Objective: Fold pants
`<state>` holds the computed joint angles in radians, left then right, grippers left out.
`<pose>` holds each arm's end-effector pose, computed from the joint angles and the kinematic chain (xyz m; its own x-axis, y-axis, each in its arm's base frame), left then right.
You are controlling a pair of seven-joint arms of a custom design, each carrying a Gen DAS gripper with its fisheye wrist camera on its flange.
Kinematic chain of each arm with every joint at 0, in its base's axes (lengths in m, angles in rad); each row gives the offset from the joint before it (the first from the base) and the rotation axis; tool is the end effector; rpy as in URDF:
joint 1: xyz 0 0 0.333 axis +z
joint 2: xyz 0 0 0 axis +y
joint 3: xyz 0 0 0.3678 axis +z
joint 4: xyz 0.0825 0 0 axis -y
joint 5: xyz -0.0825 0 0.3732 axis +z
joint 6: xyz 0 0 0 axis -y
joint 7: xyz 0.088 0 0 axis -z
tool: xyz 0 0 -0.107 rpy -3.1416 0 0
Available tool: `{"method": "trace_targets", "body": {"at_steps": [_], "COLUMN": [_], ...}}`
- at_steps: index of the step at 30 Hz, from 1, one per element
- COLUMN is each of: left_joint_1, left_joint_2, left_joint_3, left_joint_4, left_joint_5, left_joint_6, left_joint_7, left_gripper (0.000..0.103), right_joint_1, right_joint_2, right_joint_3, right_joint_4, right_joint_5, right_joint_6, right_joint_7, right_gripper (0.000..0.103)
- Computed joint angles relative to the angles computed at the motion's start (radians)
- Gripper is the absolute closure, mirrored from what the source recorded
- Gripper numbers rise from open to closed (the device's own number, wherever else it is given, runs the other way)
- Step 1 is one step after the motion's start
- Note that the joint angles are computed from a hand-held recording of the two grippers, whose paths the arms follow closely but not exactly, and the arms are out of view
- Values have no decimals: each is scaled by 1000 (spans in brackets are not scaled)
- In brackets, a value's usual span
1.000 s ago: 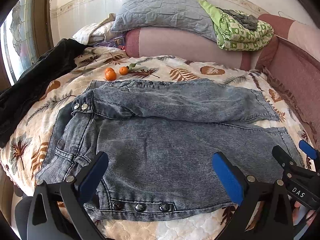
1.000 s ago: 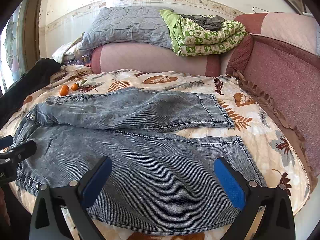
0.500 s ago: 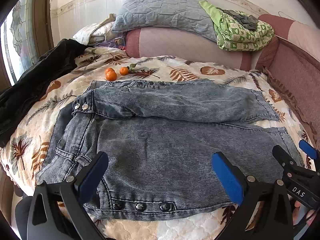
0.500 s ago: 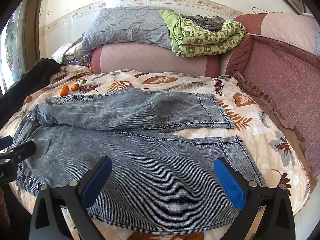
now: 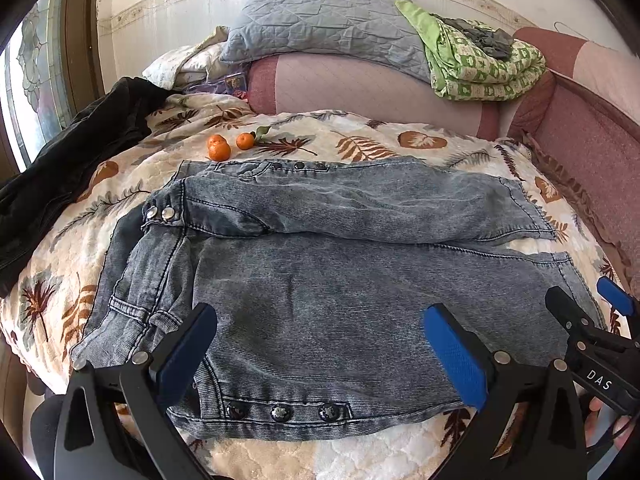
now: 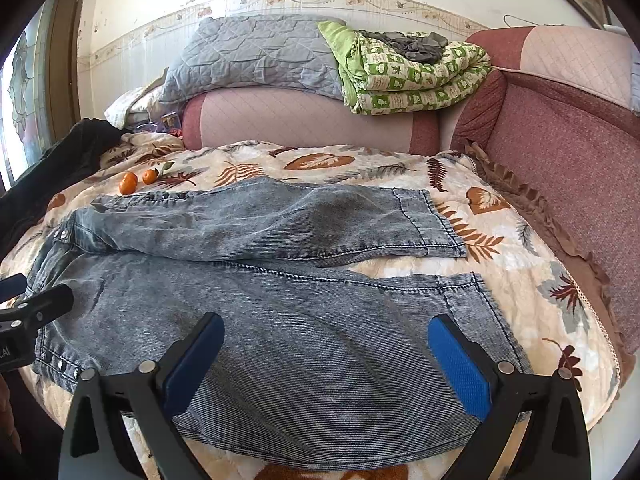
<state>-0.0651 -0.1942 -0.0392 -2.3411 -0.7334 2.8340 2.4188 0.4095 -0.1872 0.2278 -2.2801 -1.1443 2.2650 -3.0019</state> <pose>0.4973 -0.0186 0.5379 -0.3375 -0.9404 0.0424 -0.6784 0.2117 -0.7035 0.4049 0.2776 0.5165 -0.3819 -0.9217 0.0683 -0.5462 0.1655 -0.8212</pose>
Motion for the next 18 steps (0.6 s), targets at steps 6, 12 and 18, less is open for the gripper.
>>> {"method": "trace_targets", "body": {"at_steps": [6,12,18], "left_joint_1": [60,167,243], "left_joint_2": [86,258,517], "left_joint_3": [47,24,-2], "left_joint_4": [159,404,774], "left_joint_5": [-16,12,118], "left_joint_6": [-210,-333,-486], "left_joint_7": [0,-56,-226], "left_gripper": [0,0,0], "right_joint_1": [-43,-107,-72], "right_joint_2": [-71,-123,-38], "right_joint_3": [-81,-221,-450], "right_joint_4": [-80,-130,-40], "right_joint_5": [95,307,713], "right_joint_6": [278,528,560], "right_joint_7": [-4,-225,-653], "right_gripper": [0,0,0]}}
